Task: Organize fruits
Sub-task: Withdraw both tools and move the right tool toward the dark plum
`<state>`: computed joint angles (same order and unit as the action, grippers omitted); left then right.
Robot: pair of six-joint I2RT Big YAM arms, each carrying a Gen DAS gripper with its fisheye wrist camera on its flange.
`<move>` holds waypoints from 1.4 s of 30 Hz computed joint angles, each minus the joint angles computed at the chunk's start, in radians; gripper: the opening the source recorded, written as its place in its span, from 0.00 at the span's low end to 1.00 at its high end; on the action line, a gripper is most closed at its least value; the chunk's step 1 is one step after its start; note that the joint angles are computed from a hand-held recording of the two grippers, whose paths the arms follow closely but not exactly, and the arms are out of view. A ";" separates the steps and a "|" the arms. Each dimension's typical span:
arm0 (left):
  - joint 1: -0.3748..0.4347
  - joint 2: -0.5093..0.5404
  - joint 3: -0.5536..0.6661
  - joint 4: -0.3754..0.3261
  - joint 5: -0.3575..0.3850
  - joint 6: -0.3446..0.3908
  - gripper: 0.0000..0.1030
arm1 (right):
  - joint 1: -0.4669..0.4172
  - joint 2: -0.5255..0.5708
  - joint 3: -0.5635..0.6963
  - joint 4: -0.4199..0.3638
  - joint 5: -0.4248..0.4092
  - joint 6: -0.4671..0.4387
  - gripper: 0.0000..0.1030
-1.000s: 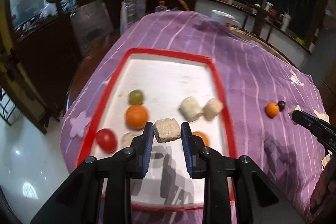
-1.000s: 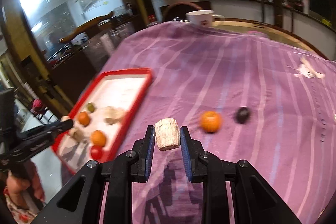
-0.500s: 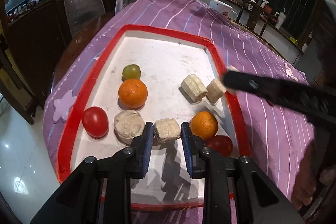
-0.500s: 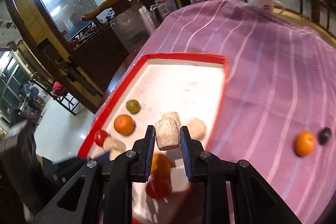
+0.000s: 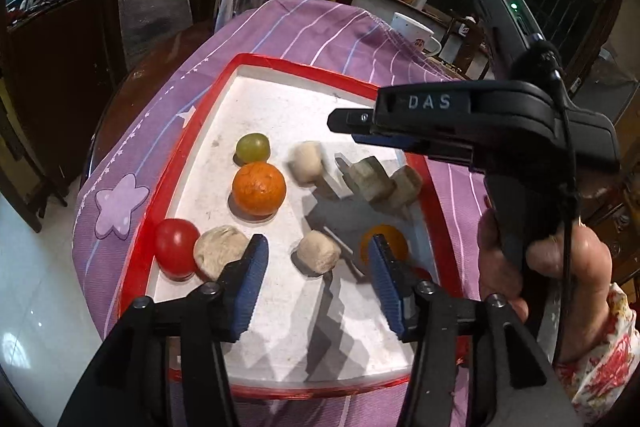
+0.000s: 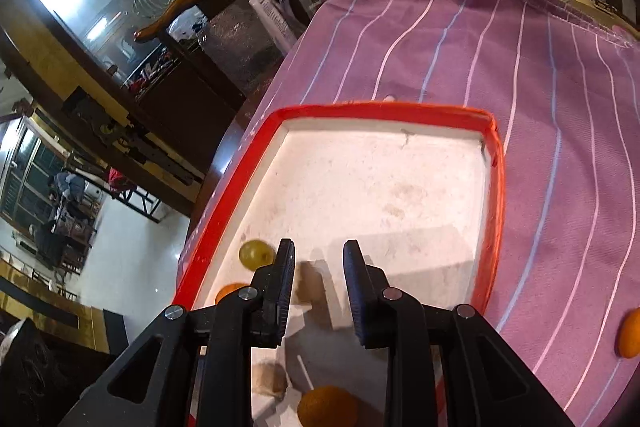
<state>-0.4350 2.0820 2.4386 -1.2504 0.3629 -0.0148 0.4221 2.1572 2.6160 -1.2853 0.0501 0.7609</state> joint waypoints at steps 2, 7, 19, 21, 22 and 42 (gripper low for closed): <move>-0.002 -0.013 -0.019 0.012 -0.006 0.005 0.53 | 0.000 -0.031 -0.049 0.023 0.009 0.014 0.27; -0.021 -0.064 -0.090 0.075 -0.086 0.024 0.68 | 0.010 -0.155 -0.245 0.114 0.043 0.042 0.27; -0.094 -0.221 -0.297 0.290 -0.351 0.119 0.77 | 0.082 -0.402 -0.595 0.187 0.241 0.038 0.27; -0.105 -0.237 -0.317 0.310 -0.378 0.135 0.77 | 0.088 -0.433 -0.639 0.185 0.258 0.041 0.27; -0.112 -0.244 -0.327 0.318 -0.390 0.144 0.77 | 0.091 -0.445 -0.656 0.184 0.267 0.044 0.27; -0.200 -0.274 -0.321 0.265 -0.434 0.189 0.79 | 0.084 -0.673 -0.931 0.236 0.329 0.114 0.27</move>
<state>-0.6352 1.8084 2.1174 -0.9850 -0.0709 0.1737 0.5064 1.4846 1.6853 -1.0494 0.3794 0.8749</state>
